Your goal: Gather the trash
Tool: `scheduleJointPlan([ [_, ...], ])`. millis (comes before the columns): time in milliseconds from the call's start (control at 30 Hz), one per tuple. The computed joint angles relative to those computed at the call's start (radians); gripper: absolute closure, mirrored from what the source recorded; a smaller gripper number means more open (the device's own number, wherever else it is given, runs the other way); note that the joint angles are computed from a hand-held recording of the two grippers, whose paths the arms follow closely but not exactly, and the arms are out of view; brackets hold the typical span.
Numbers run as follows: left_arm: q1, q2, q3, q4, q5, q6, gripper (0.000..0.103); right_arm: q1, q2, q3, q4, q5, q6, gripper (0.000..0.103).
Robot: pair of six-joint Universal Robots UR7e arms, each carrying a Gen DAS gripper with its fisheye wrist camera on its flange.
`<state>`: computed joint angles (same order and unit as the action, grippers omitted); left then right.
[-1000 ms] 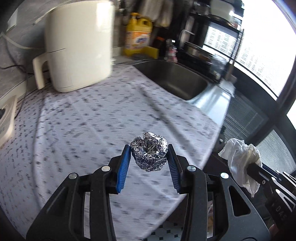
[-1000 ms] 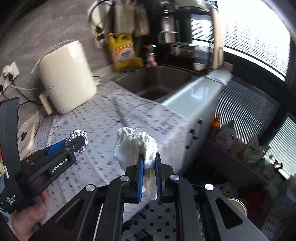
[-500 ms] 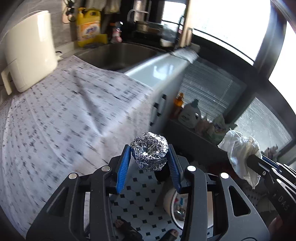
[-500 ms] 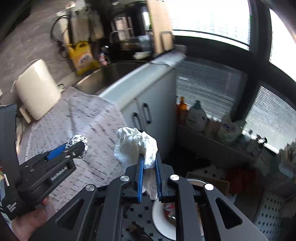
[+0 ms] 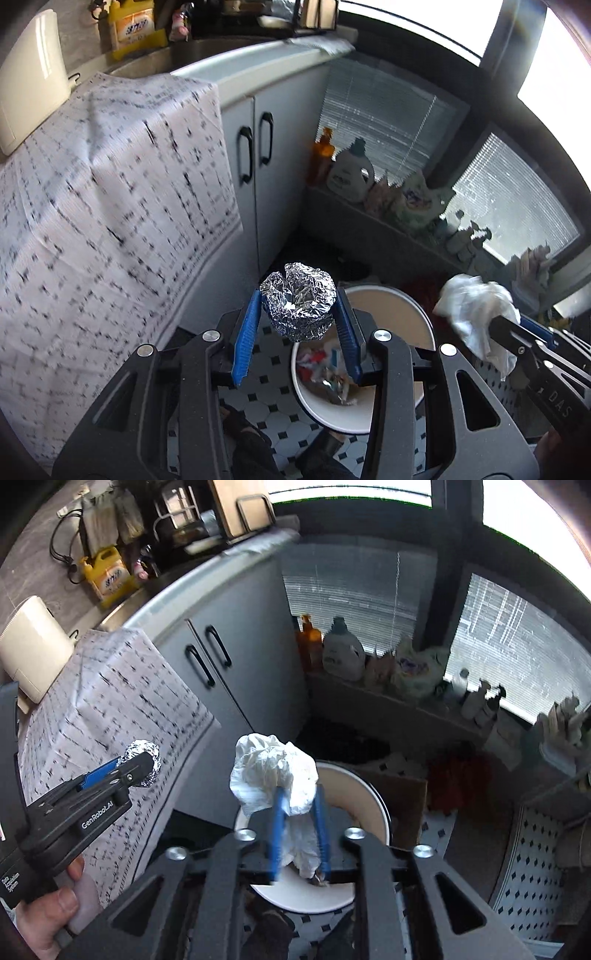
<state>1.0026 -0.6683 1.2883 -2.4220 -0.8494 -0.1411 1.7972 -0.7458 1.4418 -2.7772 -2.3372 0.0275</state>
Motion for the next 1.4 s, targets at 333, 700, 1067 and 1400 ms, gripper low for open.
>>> scheduleJointPlan([
  [333,-0.023,0.016,0.023,0.02,-0.018,-0.033,0.062,-0.025,-0.087,0.113,-0.06,-0.015,0.012,0.06],
  [700,-0.034,0.086,-0.049,0.058,-0.127,-0.01,0.06,-0.035,-0.162,0.193,-0.112,-0.078,0.039,0.06],
  [1067,-0.047,0.086,-0.07,0.08,-0.127,-0.002,0.039,-0.043,-0.195,0.222,-0.153,-0.065,0.05,0.06],
  [1400,-0.079,0.031,-0.042,0.019,-0.047,0.001,0.032,-0.007,-0.19,0.181,-0.189,-0.001,-0.021,0.058],
])
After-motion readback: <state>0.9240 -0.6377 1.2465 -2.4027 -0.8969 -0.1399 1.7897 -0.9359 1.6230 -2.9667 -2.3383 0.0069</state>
